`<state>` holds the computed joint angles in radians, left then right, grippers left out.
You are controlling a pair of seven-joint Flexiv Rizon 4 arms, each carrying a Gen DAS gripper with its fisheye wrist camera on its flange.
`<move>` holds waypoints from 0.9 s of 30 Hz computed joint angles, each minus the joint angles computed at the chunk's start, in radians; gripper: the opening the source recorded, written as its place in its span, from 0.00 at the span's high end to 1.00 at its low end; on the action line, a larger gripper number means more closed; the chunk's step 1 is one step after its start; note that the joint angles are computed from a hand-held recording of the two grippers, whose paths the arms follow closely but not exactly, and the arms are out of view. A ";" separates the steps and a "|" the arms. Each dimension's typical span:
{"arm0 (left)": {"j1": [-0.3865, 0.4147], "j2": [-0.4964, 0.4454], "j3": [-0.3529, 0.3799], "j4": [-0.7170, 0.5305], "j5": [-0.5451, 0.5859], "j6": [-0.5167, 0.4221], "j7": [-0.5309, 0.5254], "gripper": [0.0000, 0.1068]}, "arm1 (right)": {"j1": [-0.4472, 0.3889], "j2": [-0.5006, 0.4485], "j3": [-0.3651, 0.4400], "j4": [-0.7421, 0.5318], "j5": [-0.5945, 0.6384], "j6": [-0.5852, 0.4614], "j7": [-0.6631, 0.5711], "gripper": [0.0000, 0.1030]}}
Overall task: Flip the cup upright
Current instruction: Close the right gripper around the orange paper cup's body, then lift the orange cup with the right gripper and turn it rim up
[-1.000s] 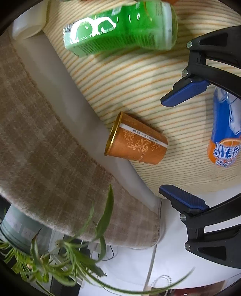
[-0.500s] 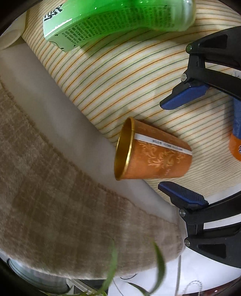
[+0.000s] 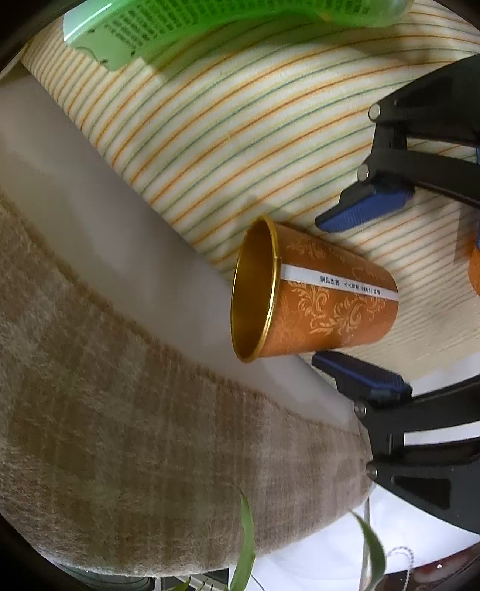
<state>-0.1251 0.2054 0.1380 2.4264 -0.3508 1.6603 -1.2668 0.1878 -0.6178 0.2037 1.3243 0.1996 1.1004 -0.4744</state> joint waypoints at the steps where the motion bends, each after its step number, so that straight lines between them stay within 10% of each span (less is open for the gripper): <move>1: -0.001 -0.001 0.001 -0.001 0.000 0.000 0.001 0.04 | 0.001 -0.006 -0.003 -0.012 0.002 -0.008 -0.004 0.39; 6: -0.005 -0.003 0.003 -0.001 -0.001 0.003 0.006 0.04 | -0.002 0.044 0.001 0.054 -0.024 0.027 0.052 0.40; 27: -0.008 0.055 -0.032 0.020 0.042 0.004 -0.027 0.04 | -0.149 0.324 0.128 0.300 0.404 0.097 -0.376 0.40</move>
